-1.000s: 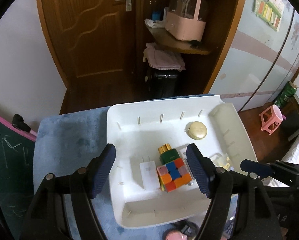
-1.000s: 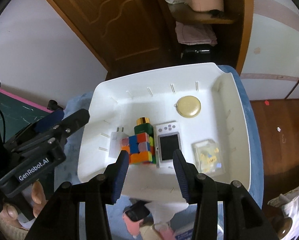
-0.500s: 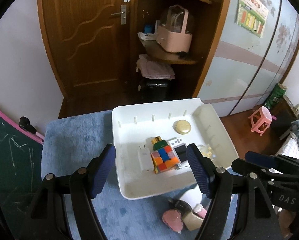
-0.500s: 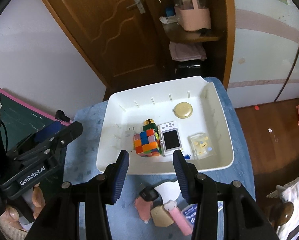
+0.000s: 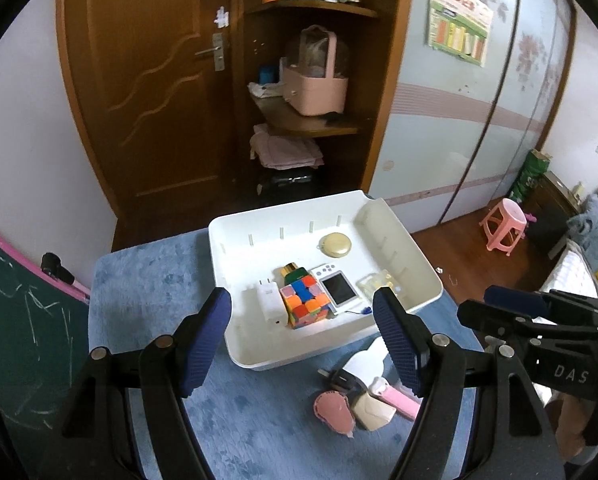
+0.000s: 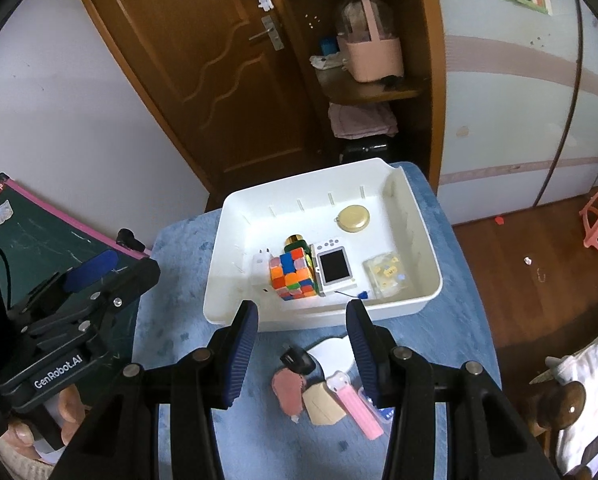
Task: Organize rigid objects
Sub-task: 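Move both tools back toward the remaining items beside the tray, then grasp the pink round compact with the left tool while the right tool grasps the blue-labelled clear box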
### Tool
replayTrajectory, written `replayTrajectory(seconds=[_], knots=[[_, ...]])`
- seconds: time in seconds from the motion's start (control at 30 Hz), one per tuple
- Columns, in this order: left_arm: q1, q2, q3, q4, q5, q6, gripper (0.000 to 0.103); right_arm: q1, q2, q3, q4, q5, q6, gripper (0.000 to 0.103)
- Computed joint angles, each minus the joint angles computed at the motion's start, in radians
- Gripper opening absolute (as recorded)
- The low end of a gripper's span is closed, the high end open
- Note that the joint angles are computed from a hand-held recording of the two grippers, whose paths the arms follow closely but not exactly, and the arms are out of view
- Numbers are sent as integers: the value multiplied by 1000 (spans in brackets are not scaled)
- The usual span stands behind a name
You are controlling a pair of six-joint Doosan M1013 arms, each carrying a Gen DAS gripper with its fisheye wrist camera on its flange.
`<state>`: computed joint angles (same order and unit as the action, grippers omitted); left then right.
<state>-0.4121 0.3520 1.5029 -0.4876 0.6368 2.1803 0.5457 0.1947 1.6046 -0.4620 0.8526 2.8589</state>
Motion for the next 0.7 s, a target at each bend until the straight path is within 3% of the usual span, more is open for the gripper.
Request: replayTrajectory(seconds=[0.3,0.57,0.7], knots=[[-7,-16,46,-41,21,79,76,19,-40,63,-23,14,92,47],[-11,-9,92,-29,46,50,76,17,-55,120,8,9,138,48],[-13,-1,119,-10,40,22,76,13,-56,145,24,15,159,54]])
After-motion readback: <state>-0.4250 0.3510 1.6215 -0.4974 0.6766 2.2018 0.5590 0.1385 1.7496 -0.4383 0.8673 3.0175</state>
